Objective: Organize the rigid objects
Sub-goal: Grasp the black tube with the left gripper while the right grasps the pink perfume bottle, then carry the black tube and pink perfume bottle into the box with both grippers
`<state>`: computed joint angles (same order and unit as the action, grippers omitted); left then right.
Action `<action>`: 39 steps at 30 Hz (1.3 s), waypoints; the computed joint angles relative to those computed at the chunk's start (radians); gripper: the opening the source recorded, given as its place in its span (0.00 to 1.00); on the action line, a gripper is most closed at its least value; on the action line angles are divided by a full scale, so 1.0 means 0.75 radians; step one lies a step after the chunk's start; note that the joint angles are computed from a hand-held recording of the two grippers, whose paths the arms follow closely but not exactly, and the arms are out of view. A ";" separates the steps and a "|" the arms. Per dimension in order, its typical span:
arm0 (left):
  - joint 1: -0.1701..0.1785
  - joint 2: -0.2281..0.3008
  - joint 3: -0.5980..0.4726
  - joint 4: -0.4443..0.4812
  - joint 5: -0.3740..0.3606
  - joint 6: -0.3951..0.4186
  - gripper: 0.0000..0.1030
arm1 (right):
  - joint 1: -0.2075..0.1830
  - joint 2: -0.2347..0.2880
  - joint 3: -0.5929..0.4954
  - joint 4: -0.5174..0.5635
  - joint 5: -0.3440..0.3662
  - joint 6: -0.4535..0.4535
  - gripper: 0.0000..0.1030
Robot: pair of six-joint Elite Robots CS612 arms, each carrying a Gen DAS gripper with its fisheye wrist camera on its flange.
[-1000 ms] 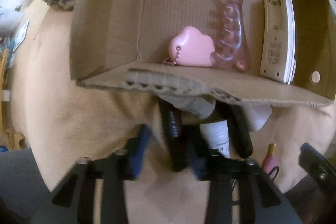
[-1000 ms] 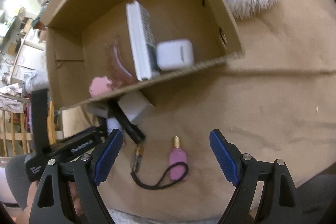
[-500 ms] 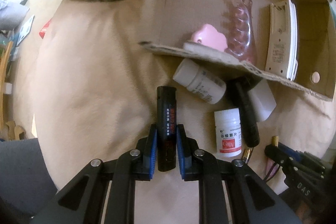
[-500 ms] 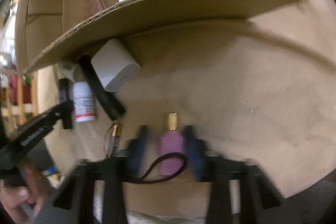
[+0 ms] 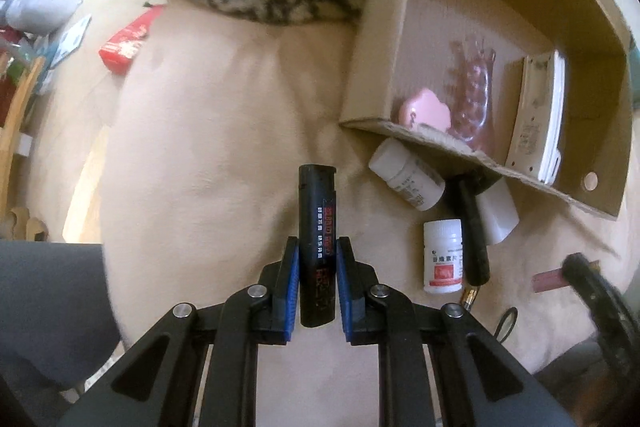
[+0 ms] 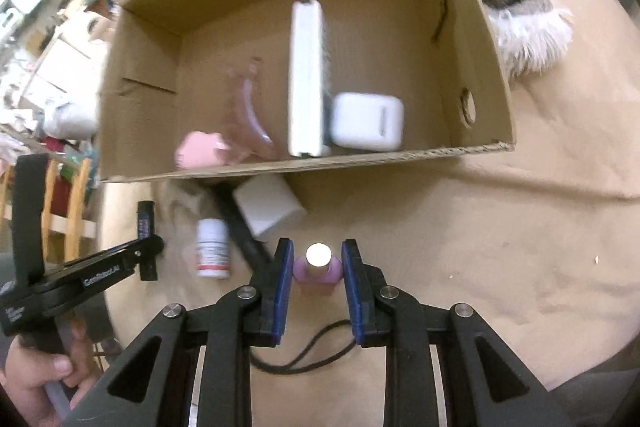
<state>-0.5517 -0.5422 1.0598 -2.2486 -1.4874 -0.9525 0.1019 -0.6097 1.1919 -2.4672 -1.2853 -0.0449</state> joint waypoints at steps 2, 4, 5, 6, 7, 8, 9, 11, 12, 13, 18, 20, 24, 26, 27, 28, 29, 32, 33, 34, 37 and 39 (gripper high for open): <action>-0.003 -0.025 0.034 -0.023 0.031 -0.030 0.15 | -0.011 -0.018 0.033 -0.073 0.034 -0.007 0.26; -0.007 -0.042 0.054 -0.035 0.053 -0.033 0.15 | -0.014 -0.032 0.063 -0.162 0.051 0.004 0.26; -0.011 -0.051 0.064 -0.043 0.067 -0.033 0.15 | -0.015 -0.033 0.055 -0.172 0.052 0.007 0.26; -0.017 -0.063 0.078 -0.054 0.091 -0.030 0.15 | -0.014 -0.033 0.060 -0.197 0.053 0.017 0.26; -0.021 -0.065 0.071 -0.057 0.111 -0.023 0.15 | -0.014 -0.032 0.064 -0.220 0.058 0.032 0.26; -0.026 -0.076 0.084 -0.072 0.131 -0.019 0.15 | -0.020 -0.029 0.064 -0.235 0.067 0.038 0.26; -0.033 -0.083 0.088 -0.082 0.155 -0.015 0.15 | -0.023 -0.034 0.071 -0.254 0.074 0.048 0.26; -0.040 -0.101 0.109 -0.107 0.190 0.001 0.15 | -0.031 -0.045 0.086 -0.294 0.087 0.067 0.26; -0.044 -0.110 0.115 -0.120 0.212 0.008 0.15 | -0.035 -0.047 0.090 -0.313 0.101 0.079 0.26; -0.049 -0.116 0.116 -0.124 0.236 0.014 0.15 | -0.039 -0.050 0.092 -0.320 0.116 0.088 0.26; -0.062 -0.105 0.065 -0.119 0.311 0.020 0.15 | -0.057 -0.056 0.096 -0.337 0.165 0.134 0.26; -0.061 -0.108 0.065 -0.139 0.319 0.025 0.15 | -0.061 -0.063 0.106 -0.369 0.182 0.145 0.26; -0.063 -0.113 0.051 -0.164 0.357 0.062 0.15 | -0.067 -0.071 0.118 -0.451 0.211 0.155 0.26; -0.063 -0.111 0.037 -0.173 0.374 0.085 0.15 | -0.073 -0.069 0.109 -0.467 0.243 0.178 0.26; -0.061 -0.108 0.025 -0.173 0.379 0.093 0.15 | -0.074 -0.067 0.101 -0.469 0.252 0.191 0.26; -0.060 -0.104 0.011 -0.174 0.385 0.100 0.15 | -0.076 -0.066 0.094 -0.472 0.261 0.199 0.26; -0.059 -0.098 -0.005 -0.170 0.397 0.106 0.15 | -0.077 -0.064 0.083 -0.475 0.268 0.205 0.26; -0.057 -0.081 -0.048 -0.162 0.427 0.118 0.15 | -0.075 -0.058 0.055 -0.492 0.263 0.209 0.26; -0.055 -0.074 -0.062 -0.160 0.427 0.125 0.15 | -0.073 -0.054 0.040 -0.491 0.259 0.207 0.26; -0.053 -0.067 -0.078 -0.156 0.424 0.130 0.15 | -0.072 -0.050 0.024 -0.485 0.257 0.203 0.26; -0.047 -0.043 -0.129 -0.149 0.412 0.146 0.15 | -0.066 -0.031 -0.035 -0.460 0.238 0.181 0.26; -0.045 -0.024 -0.165 -0.145 0.415 0.171 0.15 | -0.061 -0.015 -0.073 -0.440 0.228 0.166 0.26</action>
